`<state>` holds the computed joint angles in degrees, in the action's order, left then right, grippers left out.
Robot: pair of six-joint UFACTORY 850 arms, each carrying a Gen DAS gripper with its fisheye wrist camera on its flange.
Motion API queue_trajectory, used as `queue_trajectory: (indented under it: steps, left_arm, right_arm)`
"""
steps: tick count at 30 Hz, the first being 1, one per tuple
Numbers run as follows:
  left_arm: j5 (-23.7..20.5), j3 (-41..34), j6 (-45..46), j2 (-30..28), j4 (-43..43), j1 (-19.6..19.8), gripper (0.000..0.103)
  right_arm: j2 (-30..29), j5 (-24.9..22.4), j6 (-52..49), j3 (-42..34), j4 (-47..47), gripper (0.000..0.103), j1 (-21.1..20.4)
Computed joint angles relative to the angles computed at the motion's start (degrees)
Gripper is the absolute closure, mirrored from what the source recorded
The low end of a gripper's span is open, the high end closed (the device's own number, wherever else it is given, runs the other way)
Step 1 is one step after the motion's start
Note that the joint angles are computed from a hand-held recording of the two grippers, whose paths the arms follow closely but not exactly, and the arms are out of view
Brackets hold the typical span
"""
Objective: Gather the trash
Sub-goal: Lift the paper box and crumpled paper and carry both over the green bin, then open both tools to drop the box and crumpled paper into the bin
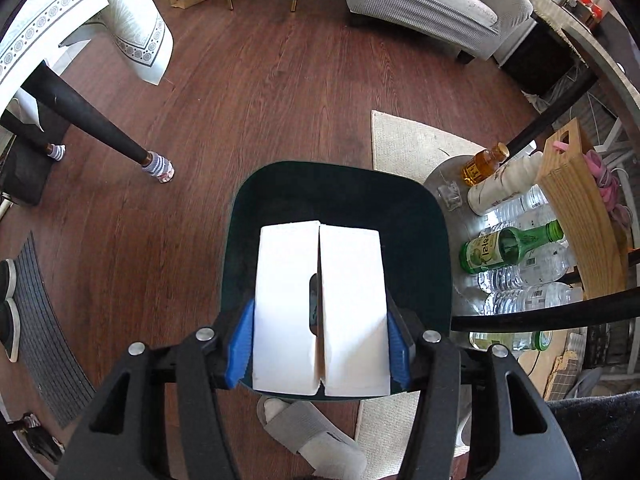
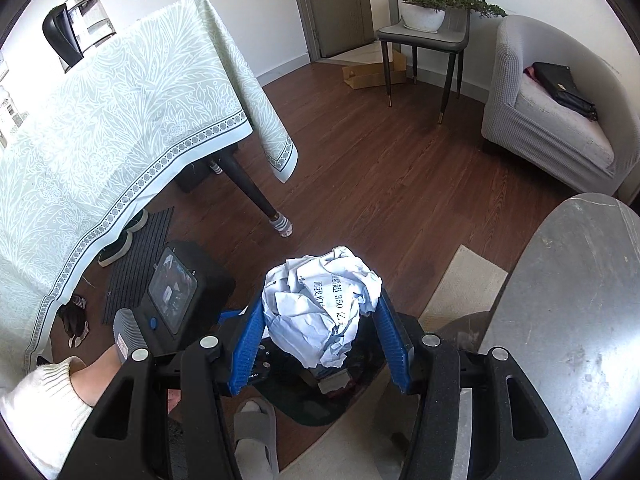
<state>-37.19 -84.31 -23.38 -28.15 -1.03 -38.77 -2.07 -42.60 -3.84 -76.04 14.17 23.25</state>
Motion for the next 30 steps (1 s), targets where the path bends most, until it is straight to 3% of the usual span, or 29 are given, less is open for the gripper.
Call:
queue_trajectory:
  steps: [4, 12, 18, 22, 30]
  left_arm:
    - [1.0, 1.77, 0.35, 1.21, -0.13, 0.88, 0.036]
    - [3.22, 5.4, 0.35, 4.27, -0.27, 2.91, 0.036]
    - [6.27, 8.23, -1.68, 7.36, 3.34, 3.67, 0.043]
    - [8.32, 9.49, -3.0, 9.38, 3.91, 4.38, 0.054]
    - [12.24, 10.29, -10.67, 13.85, 13.0, 3.21, 0.069]
  right_arm:
    - [-2.04, -0.09, 1.99, -0.9, -1.77, 0.048, 1.25]
    - [-6.12, -1.43, 4.77, -1.79, -4.09, 0.048, 2.72]
    - [-9.12, -2.71, 5.81, -1.41, -5.21, 0.048, 3.88]
    - [-10.41, -3.25, 6.12, -0.96, -5.13, 0.048, 4.27]
    - [-12.85, -5.03, 6.84, -0.84, -7.77, 0.048, 5.91]
